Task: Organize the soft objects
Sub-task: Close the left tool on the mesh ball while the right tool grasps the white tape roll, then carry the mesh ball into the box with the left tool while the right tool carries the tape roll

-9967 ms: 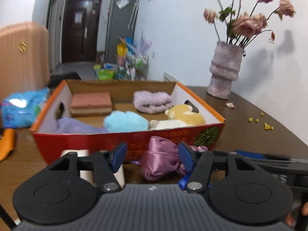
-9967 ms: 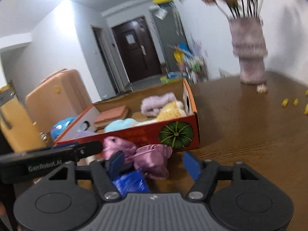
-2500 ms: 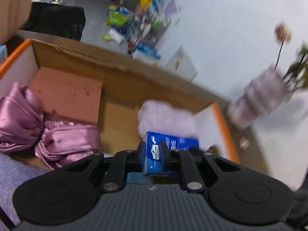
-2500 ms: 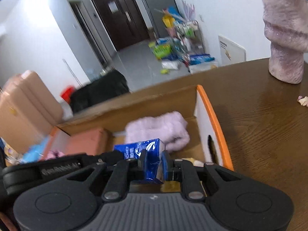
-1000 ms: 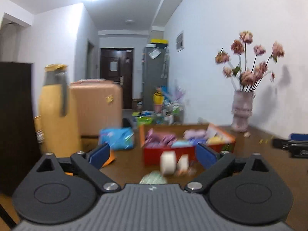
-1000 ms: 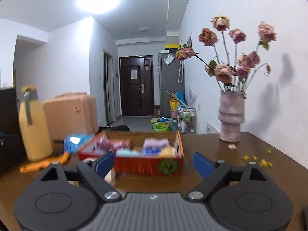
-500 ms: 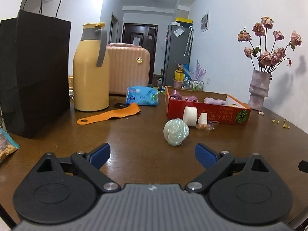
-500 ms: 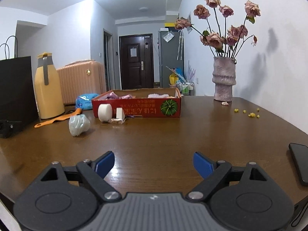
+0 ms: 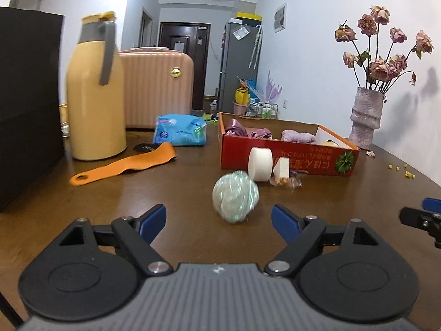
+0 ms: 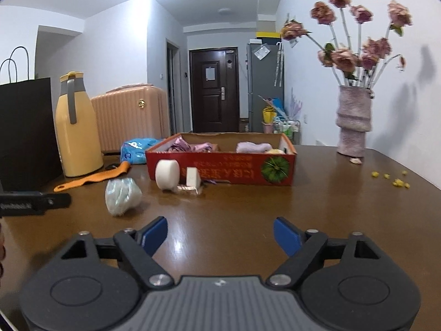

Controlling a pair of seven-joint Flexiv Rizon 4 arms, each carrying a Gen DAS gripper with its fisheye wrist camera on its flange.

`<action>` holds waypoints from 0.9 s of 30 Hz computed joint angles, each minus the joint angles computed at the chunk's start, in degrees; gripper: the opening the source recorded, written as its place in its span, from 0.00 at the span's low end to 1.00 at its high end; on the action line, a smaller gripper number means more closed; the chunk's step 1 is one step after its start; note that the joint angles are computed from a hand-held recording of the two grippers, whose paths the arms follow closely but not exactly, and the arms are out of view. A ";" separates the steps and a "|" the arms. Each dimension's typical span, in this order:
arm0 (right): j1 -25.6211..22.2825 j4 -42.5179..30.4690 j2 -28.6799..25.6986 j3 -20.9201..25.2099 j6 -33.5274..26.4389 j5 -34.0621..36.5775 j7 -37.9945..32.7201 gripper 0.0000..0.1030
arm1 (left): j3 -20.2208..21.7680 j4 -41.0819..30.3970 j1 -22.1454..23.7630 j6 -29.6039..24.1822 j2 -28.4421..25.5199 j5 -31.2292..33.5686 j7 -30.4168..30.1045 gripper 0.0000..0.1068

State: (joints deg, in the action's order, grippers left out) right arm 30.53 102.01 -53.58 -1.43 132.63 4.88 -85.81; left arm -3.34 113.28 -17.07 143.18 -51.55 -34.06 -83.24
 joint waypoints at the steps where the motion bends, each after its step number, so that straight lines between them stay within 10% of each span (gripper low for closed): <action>1: -0.44 -2.07 -0.65 0.16 -1.51 -1.25 0.48 0.79 | -0.20 -1.68 1.00 -1.66 -0.48 1.09 0.23 0.80; 10: -6.88 -24.37 -10.09 5.77 -14.92 -20.90 7.18 0.75 | -2.60 -15.12 9.50 -19.89 -4.80 10.22 -2.77 0.70; 17: -11.43 -47.82 -23.34 18.80 -28.80 -38.80 13.01 0.69 | -5.67 -18.30 14.71 -23.10 -6.93 18.40 -7.32 0.40; 27: -7.01 -63.84 -31.86 21.98 -39.84 -34.88 6.45 0.30 | -1.44 -17.65 12.47 -20.26 -6.73 16.31 -10.42 0.38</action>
